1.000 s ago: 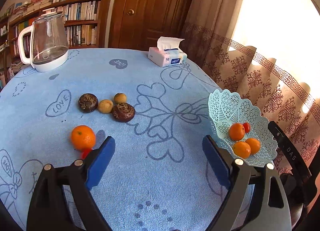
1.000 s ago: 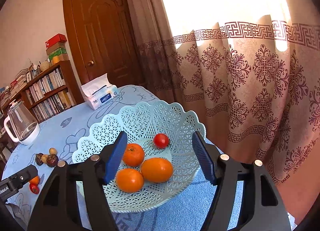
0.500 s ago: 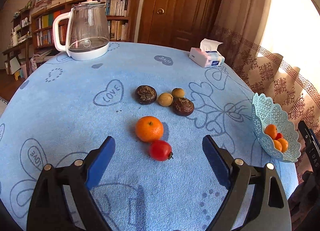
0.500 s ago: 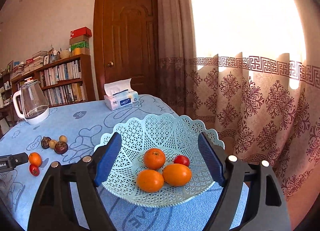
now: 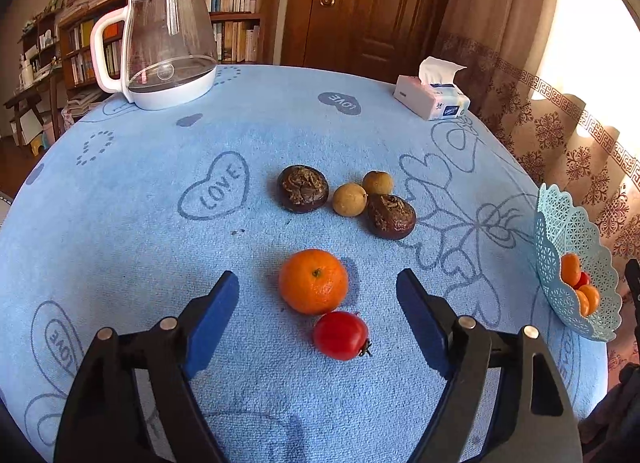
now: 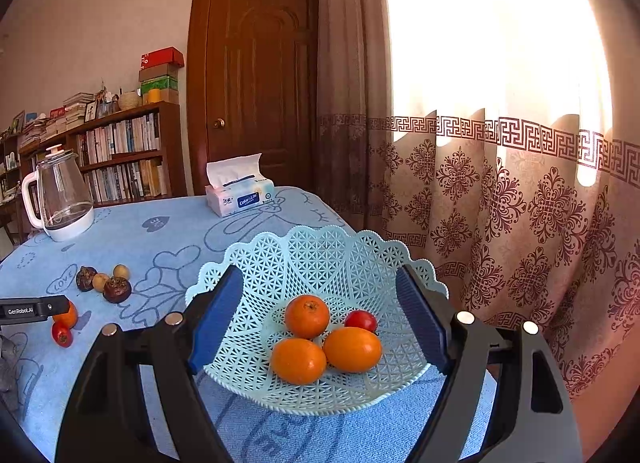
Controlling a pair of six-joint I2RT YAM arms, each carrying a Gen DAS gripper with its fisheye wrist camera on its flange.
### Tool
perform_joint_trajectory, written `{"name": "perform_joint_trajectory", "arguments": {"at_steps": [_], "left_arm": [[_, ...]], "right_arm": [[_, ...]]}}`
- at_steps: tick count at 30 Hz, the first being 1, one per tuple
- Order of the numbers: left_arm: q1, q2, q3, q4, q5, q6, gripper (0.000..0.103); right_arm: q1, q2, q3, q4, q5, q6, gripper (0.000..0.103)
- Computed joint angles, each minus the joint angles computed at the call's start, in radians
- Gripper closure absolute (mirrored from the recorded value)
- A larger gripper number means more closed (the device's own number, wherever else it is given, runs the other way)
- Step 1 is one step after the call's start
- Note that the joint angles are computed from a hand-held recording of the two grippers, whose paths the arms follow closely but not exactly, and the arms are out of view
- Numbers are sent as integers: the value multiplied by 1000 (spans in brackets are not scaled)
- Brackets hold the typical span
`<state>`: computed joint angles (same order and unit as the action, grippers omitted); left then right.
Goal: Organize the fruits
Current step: 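Move the open left gripper back to the orange and tomato on the table, then grasp the orange with the left gripper while the right gripper grasps the red tomato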
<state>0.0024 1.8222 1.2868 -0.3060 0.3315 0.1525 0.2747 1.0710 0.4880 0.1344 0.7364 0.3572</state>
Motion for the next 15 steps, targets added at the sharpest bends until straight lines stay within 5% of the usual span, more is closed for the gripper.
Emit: {"name": "perform_joint_trajectory", "arguments": {"at_steps": [15], "left_arm": [[-2, 145, 160, -106, 24, -26, 56]], "right_arm": [[-3, 30, 19, -9, 0, -5, 23]]}}
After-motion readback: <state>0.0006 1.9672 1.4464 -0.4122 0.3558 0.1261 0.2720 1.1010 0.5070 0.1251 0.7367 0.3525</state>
